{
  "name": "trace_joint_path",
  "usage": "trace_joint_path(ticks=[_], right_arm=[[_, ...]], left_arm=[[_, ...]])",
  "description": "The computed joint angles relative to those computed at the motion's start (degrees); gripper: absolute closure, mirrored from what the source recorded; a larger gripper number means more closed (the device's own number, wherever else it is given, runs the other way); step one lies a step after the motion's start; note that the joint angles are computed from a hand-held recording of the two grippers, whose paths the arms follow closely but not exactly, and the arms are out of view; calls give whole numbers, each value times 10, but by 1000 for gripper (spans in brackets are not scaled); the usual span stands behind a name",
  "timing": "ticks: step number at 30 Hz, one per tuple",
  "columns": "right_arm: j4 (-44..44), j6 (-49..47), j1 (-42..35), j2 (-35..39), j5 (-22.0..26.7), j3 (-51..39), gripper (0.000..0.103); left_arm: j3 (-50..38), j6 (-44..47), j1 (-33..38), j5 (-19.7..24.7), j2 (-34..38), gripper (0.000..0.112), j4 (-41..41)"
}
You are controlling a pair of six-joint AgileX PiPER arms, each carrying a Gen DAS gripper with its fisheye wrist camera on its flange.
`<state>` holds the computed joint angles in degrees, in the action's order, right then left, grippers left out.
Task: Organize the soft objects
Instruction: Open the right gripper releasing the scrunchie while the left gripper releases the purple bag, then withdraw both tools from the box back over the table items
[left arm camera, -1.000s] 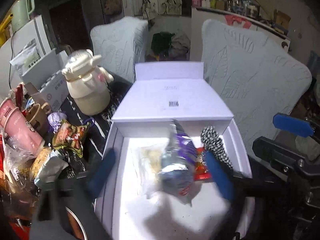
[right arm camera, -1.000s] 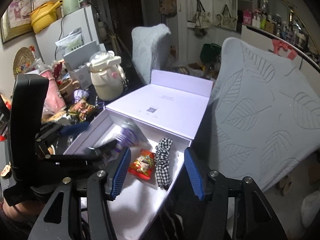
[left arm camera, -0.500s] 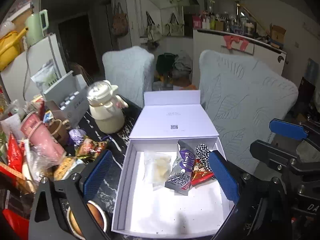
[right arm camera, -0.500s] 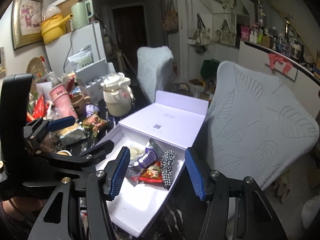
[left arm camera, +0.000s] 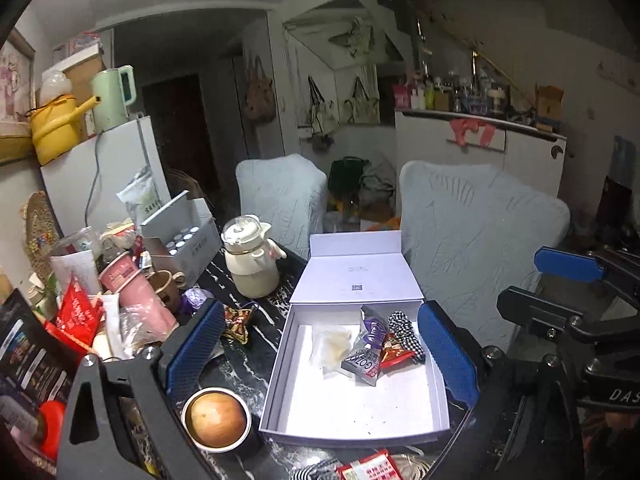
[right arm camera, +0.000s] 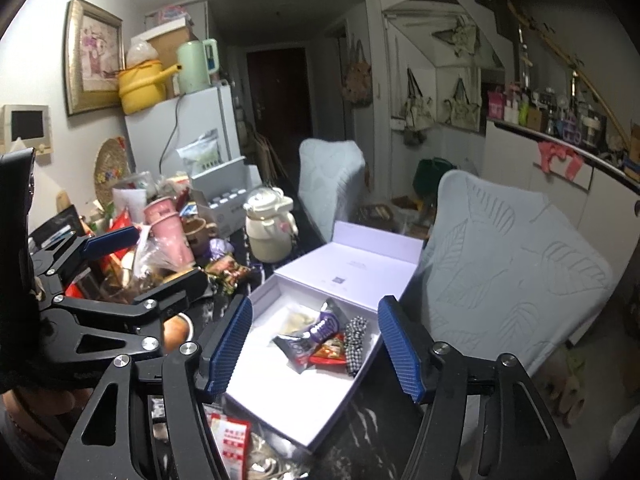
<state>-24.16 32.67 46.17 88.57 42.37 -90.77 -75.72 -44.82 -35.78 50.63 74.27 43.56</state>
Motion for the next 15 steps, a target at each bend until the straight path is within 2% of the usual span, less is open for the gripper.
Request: trace_joint_path(ticks=[7,15], right_arm=[[-72,65,54,-58,4,55,35],[-150,159,123,-119,20,129,35]], left_arm=[[30,-63,-85,70,-58,14,65],[77,-156,-224,177,-111,14,119]])
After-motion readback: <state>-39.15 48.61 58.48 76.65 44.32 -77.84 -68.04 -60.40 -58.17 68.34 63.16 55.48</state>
